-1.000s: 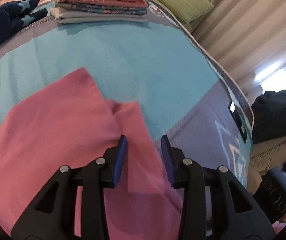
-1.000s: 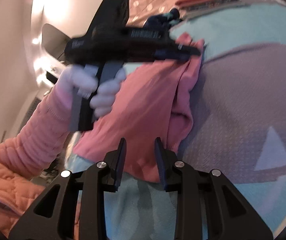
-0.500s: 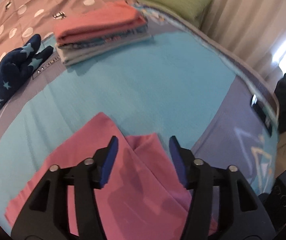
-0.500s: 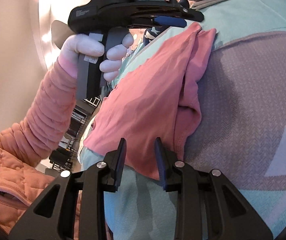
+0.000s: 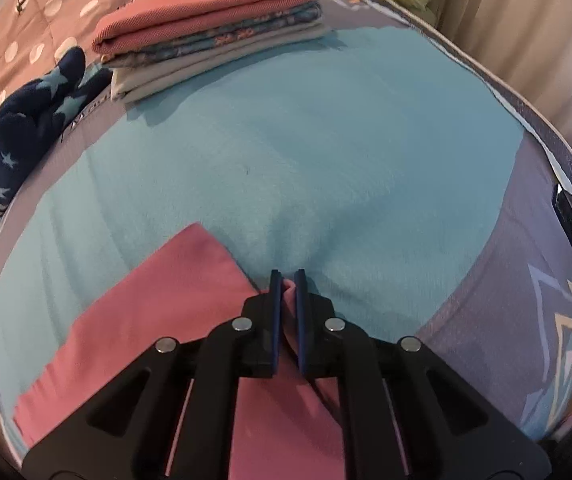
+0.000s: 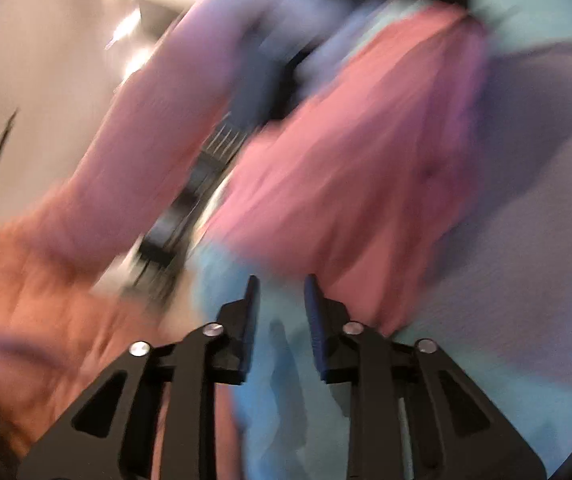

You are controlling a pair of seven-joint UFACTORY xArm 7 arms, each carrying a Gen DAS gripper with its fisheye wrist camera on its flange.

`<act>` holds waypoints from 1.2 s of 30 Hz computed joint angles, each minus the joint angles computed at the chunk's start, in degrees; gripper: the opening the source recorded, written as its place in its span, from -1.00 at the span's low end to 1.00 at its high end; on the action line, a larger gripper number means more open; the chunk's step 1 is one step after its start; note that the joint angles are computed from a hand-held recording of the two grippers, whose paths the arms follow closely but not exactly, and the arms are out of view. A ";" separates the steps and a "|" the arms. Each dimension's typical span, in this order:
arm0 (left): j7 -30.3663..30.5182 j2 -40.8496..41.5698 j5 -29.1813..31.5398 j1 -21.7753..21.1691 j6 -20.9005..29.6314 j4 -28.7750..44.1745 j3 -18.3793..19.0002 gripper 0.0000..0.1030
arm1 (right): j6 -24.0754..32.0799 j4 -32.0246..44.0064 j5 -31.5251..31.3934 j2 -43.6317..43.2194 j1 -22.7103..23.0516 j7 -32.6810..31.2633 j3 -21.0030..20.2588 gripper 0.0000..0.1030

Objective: Fold small clothes

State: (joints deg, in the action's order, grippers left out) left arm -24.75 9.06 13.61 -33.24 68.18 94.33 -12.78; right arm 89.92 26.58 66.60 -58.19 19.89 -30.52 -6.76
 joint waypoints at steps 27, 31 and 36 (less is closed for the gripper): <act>8.62 -10.74 -18.54 5.09 -7.78 -13.84 -1.54 -0.66 | -17.03 7.51 -7.05 9.58 1.87 1.99 1.67 -0.30; 8.59 -9.86 -20.72 5.61 -8.70 -13.71 -1.02 -0.64 | -9.28 9.82 -5.37 13.63 5.48 -2.37 -1.01 -0.27; 8.90 -9.28 -20.89 5.53 -10.85 -14.10 -1.17 -0.62 | 0.23 9.38 -4.73 13.76 5.22 -6.96 -2.57 -0.18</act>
